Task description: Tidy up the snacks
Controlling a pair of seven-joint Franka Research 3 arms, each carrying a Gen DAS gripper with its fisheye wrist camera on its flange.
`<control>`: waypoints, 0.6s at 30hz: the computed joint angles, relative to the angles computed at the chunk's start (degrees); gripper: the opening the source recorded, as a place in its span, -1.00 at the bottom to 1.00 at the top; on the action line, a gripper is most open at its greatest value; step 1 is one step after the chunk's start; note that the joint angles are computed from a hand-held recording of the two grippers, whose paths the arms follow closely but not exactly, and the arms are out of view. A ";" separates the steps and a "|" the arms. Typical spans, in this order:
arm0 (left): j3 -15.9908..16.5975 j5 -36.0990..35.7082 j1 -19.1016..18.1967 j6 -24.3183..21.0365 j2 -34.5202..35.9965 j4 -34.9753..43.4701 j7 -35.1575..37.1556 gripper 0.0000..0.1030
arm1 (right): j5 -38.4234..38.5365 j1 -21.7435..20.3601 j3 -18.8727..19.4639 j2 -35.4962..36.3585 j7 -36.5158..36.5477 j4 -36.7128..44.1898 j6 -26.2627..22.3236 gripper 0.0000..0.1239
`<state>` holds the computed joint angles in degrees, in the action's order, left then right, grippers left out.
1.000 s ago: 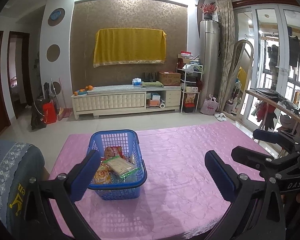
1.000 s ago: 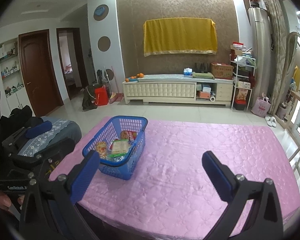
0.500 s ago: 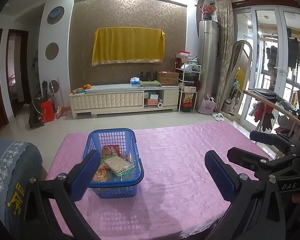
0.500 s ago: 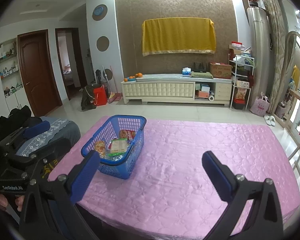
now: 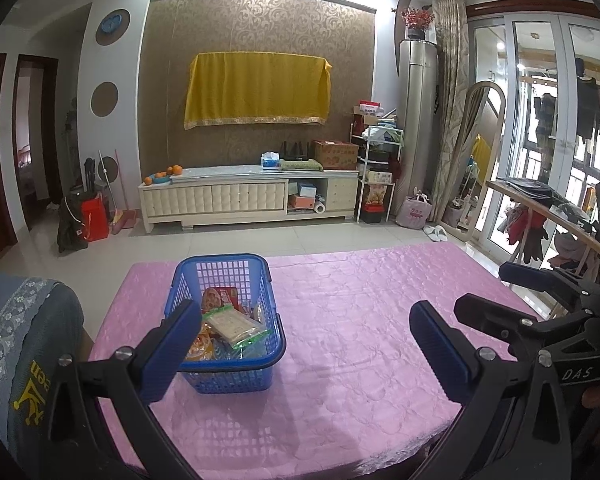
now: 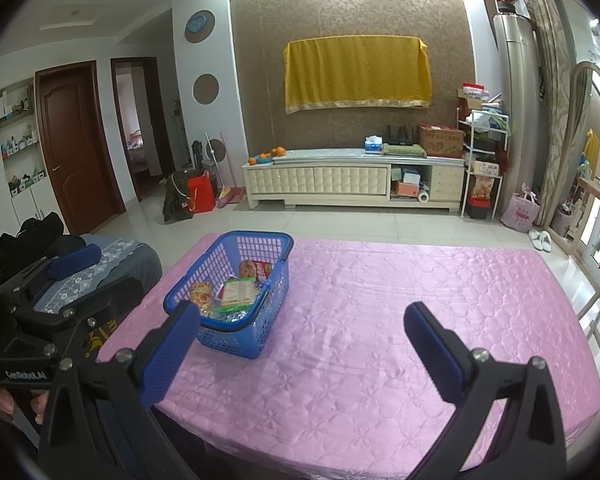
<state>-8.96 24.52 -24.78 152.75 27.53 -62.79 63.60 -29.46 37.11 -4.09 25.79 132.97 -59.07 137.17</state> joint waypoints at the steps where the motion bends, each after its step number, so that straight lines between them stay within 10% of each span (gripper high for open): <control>1: 0.06 0.07 -0.06 0.01 -0.05 -0.07 -0.11 1.00 | -0.02 0.00 -0.01 -0.05 0.02 -0.10 0.09 0.66; 18: 0.01 0.12 -0.04 -0.21 -0.25 -0.24 -0.26 1.00 | 0.10 0.33 0.09 0.24 0.35 0.45 -0.42 0.66</control>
